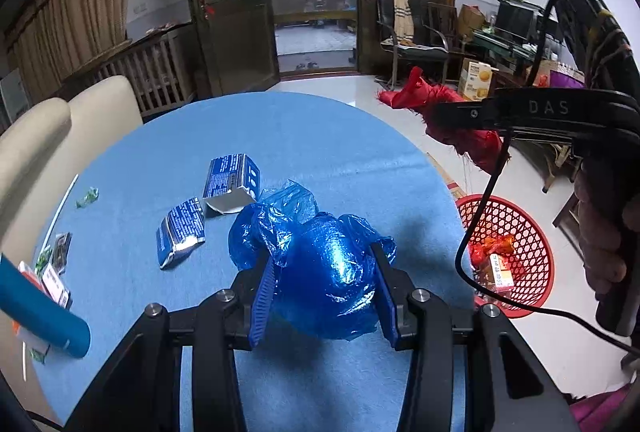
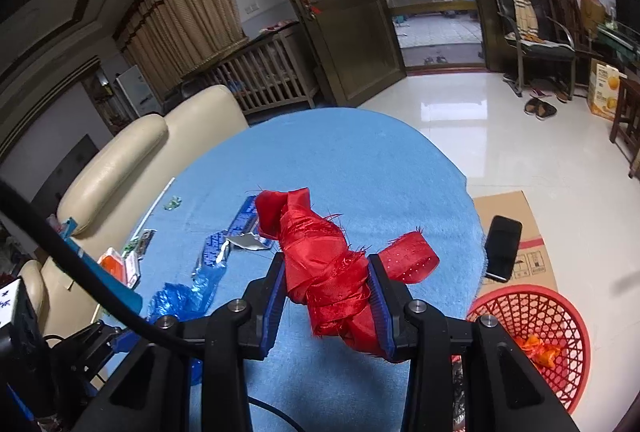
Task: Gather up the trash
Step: 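Carry the blue bag with the left tool while the right tool carries the red mesh bag to the basket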
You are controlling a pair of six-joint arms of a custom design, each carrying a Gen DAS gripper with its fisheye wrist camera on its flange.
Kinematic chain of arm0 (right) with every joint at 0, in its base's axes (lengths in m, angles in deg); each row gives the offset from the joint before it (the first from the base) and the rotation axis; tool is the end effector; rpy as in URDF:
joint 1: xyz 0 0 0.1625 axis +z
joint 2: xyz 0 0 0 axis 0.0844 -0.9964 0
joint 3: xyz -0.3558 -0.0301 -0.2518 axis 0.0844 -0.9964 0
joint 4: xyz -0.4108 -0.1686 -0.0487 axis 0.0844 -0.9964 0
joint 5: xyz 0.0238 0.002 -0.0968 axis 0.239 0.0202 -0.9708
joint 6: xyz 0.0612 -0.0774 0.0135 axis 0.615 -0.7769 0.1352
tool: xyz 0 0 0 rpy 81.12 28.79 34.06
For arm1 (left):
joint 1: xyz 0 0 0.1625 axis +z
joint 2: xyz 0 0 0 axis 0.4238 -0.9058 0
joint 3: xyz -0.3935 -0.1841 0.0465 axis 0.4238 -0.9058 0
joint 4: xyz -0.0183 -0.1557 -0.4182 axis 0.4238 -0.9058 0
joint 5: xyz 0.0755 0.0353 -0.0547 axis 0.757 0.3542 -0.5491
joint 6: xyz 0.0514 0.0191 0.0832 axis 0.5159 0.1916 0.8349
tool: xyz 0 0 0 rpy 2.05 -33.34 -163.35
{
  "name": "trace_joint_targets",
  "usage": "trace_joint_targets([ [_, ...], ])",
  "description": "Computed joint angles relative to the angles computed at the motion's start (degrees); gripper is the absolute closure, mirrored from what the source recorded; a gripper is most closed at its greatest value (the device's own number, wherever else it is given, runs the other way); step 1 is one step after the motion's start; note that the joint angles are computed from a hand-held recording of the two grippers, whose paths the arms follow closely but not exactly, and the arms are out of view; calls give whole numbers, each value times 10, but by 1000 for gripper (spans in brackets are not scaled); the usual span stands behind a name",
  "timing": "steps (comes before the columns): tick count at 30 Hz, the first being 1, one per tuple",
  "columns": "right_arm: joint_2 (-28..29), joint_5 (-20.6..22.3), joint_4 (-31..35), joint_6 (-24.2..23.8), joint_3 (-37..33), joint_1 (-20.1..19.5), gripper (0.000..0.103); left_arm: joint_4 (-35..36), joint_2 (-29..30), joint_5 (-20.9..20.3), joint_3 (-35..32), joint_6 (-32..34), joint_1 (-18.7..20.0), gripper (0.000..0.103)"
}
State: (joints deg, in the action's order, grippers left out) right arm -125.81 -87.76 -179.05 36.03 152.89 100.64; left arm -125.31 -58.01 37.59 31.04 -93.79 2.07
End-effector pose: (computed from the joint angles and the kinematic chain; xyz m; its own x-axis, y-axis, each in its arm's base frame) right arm 0.2056 -0.4407 0.3810 -0.9049 0.1026 0.4130 -0.2515 0.6540 -0.7135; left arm -0.4087 -0.4316 0.1542 -0.5636 0.5544 -0.6124 0.7939 0.5683 -0.2162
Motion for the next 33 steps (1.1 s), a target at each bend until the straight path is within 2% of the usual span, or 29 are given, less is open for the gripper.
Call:
trace_joint_targets([
  [3, -14, 20, -5, -17, 7, -5, 62, 12, 3, 9, -4, -17, -11, 56],
  [9, -55, 50, -13, -34, 27, -25, 62, 45, 20, 0, -28, -45, -16, 56],
  [14, -114, 62, -9, -35, 56, -52, 62, 62, 47, -9, -56, -46, -23, 56],
  [20, -203, 79, 16, -22, 88, -107, 62, 65, 85, -44, -92, -15, -32, 56],
  [24, -262, 115, 43, 0, 104, -161, 62, 76, 117, -64, -122, 2, -40, 56],
  [30, -311, 163, 62, 7, 120, -221, 62, 93, 156, -70, -154, 21, -51, 56],
  [33, -323, 179, 71, 7, 123, -239, 62, 101, 166, -69, -164, 22, -53, 56],
])
